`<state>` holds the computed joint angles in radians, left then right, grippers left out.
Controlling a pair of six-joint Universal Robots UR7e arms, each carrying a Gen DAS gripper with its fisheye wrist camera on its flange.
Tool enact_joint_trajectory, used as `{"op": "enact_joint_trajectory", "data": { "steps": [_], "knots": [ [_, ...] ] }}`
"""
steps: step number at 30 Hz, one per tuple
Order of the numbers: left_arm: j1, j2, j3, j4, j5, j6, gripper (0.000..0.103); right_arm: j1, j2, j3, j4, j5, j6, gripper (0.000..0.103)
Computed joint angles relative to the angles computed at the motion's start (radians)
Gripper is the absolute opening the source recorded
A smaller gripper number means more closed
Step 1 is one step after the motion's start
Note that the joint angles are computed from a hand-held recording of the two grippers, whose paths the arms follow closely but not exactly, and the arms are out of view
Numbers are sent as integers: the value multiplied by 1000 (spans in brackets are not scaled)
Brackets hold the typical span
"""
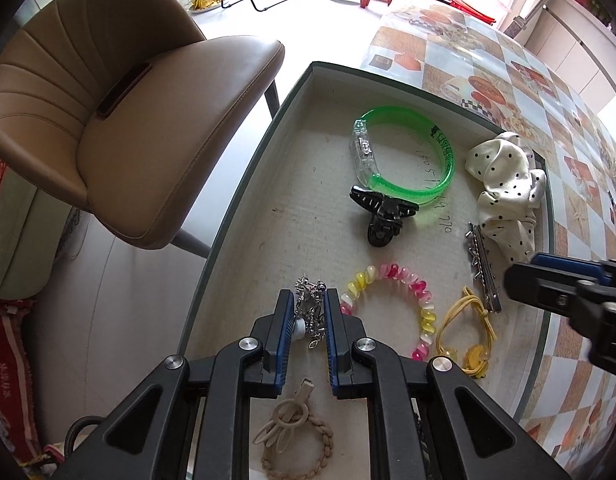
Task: Organize jewelry
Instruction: 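Release both silver clips into the tray with both tools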
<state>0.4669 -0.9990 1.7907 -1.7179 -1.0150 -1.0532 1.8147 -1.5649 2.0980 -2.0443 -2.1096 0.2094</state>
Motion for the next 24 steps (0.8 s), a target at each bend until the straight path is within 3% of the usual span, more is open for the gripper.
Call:
{"op": "enact_joint_trajectory", "data": {
  "steps": [10,11,12,13,15,24],
  "knots": [
    [-14,-12,-4,31,-27,-25,18,41,-83,-15,101,9,62,42],
    [-20,-17,-5,37,-31,-30,26,44,-93,-15,112,7,71,43],
    [-24,-20,-6,40,-32,-35,62,49,-105,-14,126,7,80,43],
    [-36,-28,-4,49,-21,-54,91,52,-114,-15,138,7,88,44],
    [-60,-42,0,55,10,-71,93,60,-121,-21,160,6,106,44],
    [-98,-65,-32,109,-35,-68,94,104,-143,-45,258,-11,184,48]
  ]
}}
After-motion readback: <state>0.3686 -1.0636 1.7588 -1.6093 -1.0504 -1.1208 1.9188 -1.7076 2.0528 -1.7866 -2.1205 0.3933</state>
